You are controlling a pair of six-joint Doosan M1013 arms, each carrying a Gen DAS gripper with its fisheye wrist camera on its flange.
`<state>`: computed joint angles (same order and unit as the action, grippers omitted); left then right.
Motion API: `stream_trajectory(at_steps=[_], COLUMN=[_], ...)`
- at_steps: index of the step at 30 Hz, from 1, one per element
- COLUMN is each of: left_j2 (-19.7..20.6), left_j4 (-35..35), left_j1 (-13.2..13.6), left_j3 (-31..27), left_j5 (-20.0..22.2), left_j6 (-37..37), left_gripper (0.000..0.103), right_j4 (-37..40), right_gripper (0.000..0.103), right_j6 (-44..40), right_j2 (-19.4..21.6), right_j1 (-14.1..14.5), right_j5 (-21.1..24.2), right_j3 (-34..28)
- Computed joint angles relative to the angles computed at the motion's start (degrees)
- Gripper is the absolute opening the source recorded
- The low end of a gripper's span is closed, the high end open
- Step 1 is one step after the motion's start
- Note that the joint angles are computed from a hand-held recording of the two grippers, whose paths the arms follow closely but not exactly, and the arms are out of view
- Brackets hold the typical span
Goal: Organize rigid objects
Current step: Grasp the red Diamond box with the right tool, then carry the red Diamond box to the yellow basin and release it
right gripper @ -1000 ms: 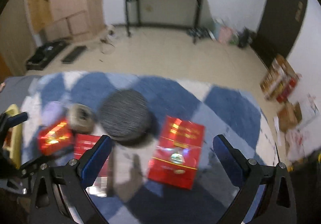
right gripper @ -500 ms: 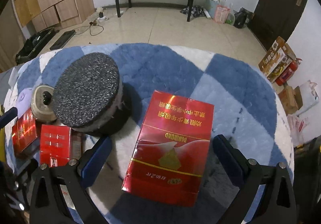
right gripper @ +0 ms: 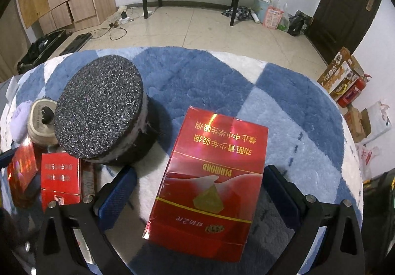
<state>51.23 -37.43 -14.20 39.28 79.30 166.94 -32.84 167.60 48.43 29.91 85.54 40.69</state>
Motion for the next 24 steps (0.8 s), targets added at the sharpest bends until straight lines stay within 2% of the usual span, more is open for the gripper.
stream_trajectory(at_steps=[2, 4, 6, 8, 10, 11, 13, 16, 21, 24], left_j2=[-0.49, -0.4, -0.62, -0.32, -0.55, -0.49, -0.57, -0.33, 0.29, -0.26], left_j4=[-0.43, -1.62, -2.29, -2.41, -2.46, -2.43, -2.54, -3.81, -8.18, -8.56], left_j1=[-0.04, 0.14, 0.23, 0.34, 0.51, 0.56, 0.74, 1.34, 3.12, 4.12], left_j3=[1.02, 0.88, 1.12, 0.38, 0.67, 0.4, 0.08, -1.45, -5.61, -6.56], left_j5=[-1.15, -1.03, -2.24, -2.02, -2.0, -1.72, -1.65, -1.15, -0.31, -2.73], left_j6=[0.63, 0.06, -1.1, -2.36, -2.14, -2.45, -3.01, -3.28, -5.26, -5.5], left_gripper=[0.103, 0.092, 0.065, 0.059, 0.058, 0.057, 0.057, 0.057, 0.057, 0.057], right_j4=[-0.34, -0.97, -1.96, -2.35, -3.06, -3.36, -3.54, -3.54, -8.71, -13.54], right_gripper=[0.103, 0.103, 0.1, 0.088, 0.061, 0.056, 0.056, 0.056, 0.056, 0.056], right_j6=[0.12, -0.4, -1.88, -2.77, -3.33, -3.57, -4.02, -1.41, 4.08, 4.84], right_j2=[-0.37, -0.41, 0.08, 0.0, -0.17, -0.37, -0.59, -3.43, -6.62, -6.98], right_j1=[0.11, 0.27, 0.58, 0.84, 1.16, 1.31, 1.51, 1.69, 3.52, 5.43], right_j5=[-0.81, -0.94, -0.32, -1.16, -2.07, -2.87, -3.09, -6.74, -4.87, -4.9], right_j3=[0.89, 1.17, 0.7, 0.85, 1.15, 1.46, 1.9, 6.57, 10.36, 9.63])
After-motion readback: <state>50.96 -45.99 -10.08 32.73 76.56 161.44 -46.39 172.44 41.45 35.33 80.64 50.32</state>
